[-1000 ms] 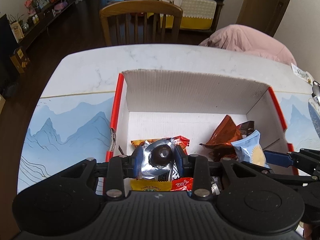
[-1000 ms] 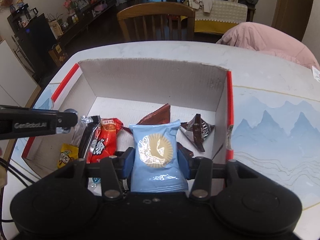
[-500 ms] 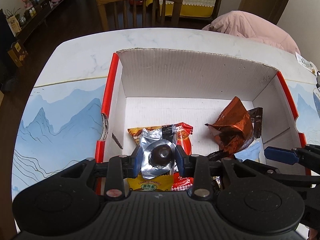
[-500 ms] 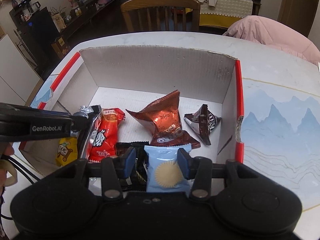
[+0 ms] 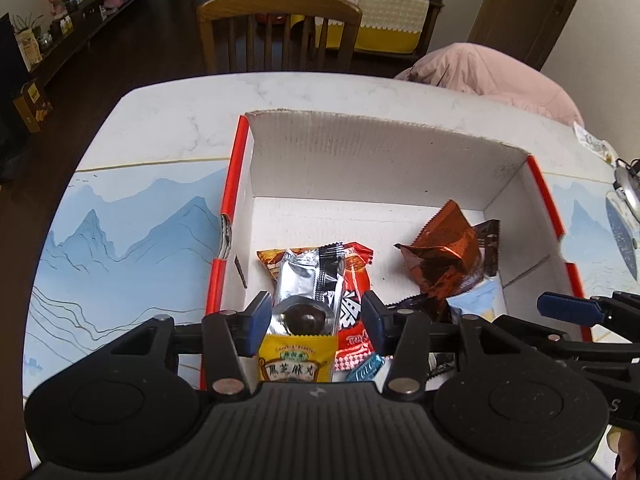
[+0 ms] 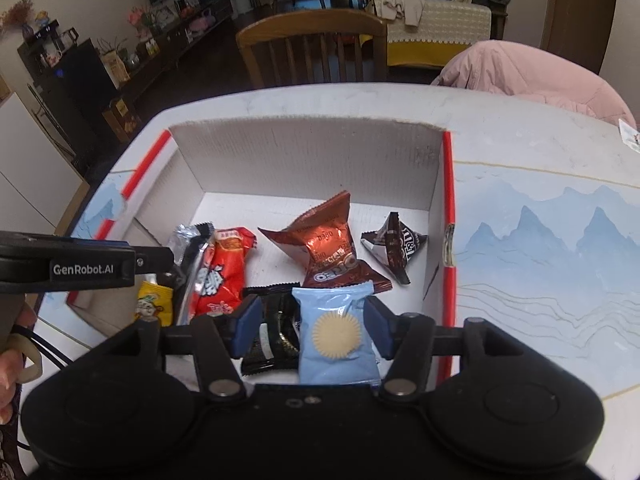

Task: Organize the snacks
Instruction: 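Carry the chocolate and cookie packet into the red box and open both tools, then withdraw both tools from the box toward the jelly pouch and cream bag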

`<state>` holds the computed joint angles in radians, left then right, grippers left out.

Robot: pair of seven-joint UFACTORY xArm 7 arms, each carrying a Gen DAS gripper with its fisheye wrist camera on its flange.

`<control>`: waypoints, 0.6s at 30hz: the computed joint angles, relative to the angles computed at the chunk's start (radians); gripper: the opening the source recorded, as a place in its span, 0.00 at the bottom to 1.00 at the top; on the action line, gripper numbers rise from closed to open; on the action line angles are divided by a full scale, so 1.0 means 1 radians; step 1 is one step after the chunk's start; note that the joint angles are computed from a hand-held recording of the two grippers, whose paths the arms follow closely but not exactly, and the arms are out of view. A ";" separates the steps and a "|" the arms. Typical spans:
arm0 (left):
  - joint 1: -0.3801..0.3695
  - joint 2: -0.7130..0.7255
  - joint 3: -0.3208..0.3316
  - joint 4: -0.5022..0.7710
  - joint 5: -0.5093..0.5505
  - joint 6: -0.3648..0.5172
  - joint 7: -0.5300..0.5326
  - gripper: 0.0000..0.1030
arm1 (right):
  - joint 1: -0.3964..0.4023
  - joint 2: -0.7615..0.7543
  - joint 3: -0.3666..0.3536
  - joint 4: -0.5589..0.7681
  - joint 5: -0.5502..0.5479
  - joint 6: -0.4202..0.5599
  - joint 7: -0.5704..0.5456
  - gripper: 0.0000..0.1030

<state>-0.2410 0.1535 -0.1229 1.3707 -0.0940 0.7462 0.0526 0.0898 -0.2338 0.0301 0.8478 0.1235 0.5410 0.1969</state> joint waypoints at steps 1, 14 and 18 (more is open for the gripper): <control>0.002 -0.014 0.000 -0.013 -0.004 -0.005 0.006 0.47 | 0.000 -0.013 0.003 -0.006 -0.003 -0.001 0.006 0.57; 0.012 -0.230 0.012 -0.197 -0.123 -0.071 0.128 0.52 | 0.023 -0.195 0.020 -0.094 -0.015 -0.008 0.061 0.70; 0.005 -0.300 0.024 -0.257 -0.156 -0.093 0.167 0.53 | 0.029 -0.254 0.032 -0.125 -0.025 -0.011 0.080 0.77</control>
<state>-0.2362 -0.1462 -0.0984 1.1133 -0.2502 0.6532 0.2197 0.1192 -0.4879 0.0617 0.7230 0.0983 0.5303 0.2764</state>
